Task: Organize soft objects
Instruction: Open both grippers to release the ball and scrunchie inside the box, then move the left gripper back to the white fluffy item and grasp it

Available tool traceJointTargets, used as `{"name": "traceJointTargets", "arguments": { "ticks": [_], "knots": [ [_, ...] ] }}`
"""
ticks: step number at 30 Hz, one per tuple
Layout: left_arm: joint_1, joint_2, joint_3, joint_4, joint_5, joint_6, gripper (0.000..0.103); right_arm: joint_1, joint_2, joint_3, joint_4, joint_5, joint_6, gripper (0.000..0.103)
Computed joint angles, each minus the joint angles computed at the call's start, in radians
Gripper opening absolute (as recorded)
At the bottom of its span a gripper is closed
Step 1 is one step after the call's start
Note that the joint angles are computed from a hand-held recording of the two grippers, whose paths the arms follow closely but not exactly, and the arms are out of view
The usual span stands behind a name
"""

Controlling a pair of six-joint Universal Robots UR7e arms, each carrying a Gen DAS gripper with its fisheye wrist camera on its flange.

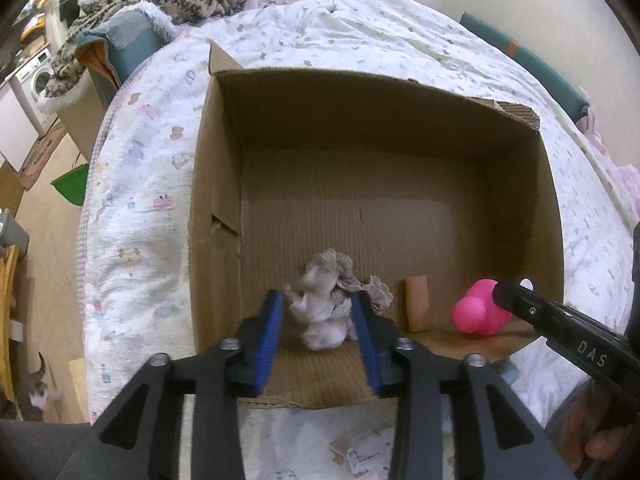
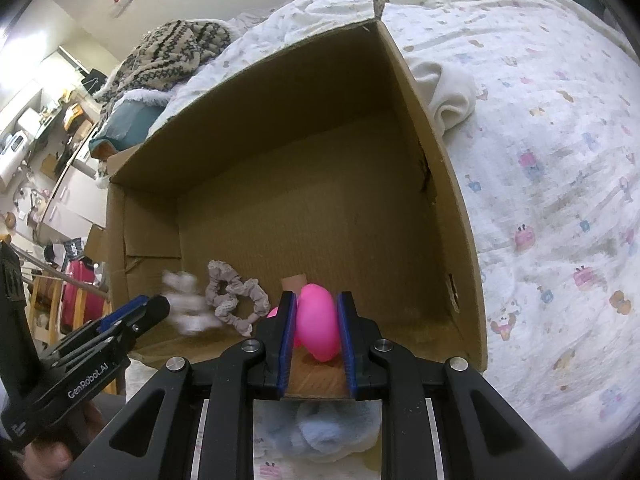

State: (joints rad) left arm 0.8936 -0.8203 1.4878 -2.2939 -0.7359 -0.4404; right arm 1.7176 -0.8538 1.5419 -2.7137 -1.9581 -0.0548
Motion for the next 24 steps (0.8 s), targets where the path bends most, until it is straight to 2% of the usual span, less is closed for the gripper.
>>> {"name": "traceJointTargets", "arguments": {
  "ticks": [2,4,5,6,7,8,11,24],
  "knots": [
    [-0.004,-0.004,0.007,-0.015,0.006,-0.003,0.051,0.003,-0.001,0.004,-0.016,-0.003,-0.011,0.022],
    [-0.005,-0.007,0.01,-0.025,-0.001,0.0,0.058,0.007,-0.004,0.011,-0.036,-0.003,-0.02,0.025],
    [-0.005,-0.008,0.01,-0.025,-0.001,-0.001,0.061,0.01,-0.004,0.013,-0.047,-0.009,-0.022,0.035],
    [-0.007,-0.009,0.012,-0.023,0.003,-0.004,0.062,0.011,-0.006,0.017,-0.06,-0.01,-0.025,0.06],
    [-0.009,-0.01,0.014,-0.021,0.006,-0.008,0.062,0.015,-0.007,0.022,-0.083,-0.016,-0.03,0.074],
    [-0.01,-0.012,0.015,-0.02,0.007,-0.012,0.062,0.018,-0.008,0.033,-0.121,-0.024,-0.04,0.084],
    [-0.011,-0.019,0.024,-0.028,0.016,-0.009,0.062,0.025,-0.011,0.041,-0.155,-0.028,-0.066,0.084],
    [-0.031,-0.06,0.083,-0.096,0.036,0.004,0.062,0.038,-0.035,0.071,-0.172,-0.069,-0.064,0.084]
  ]
}}
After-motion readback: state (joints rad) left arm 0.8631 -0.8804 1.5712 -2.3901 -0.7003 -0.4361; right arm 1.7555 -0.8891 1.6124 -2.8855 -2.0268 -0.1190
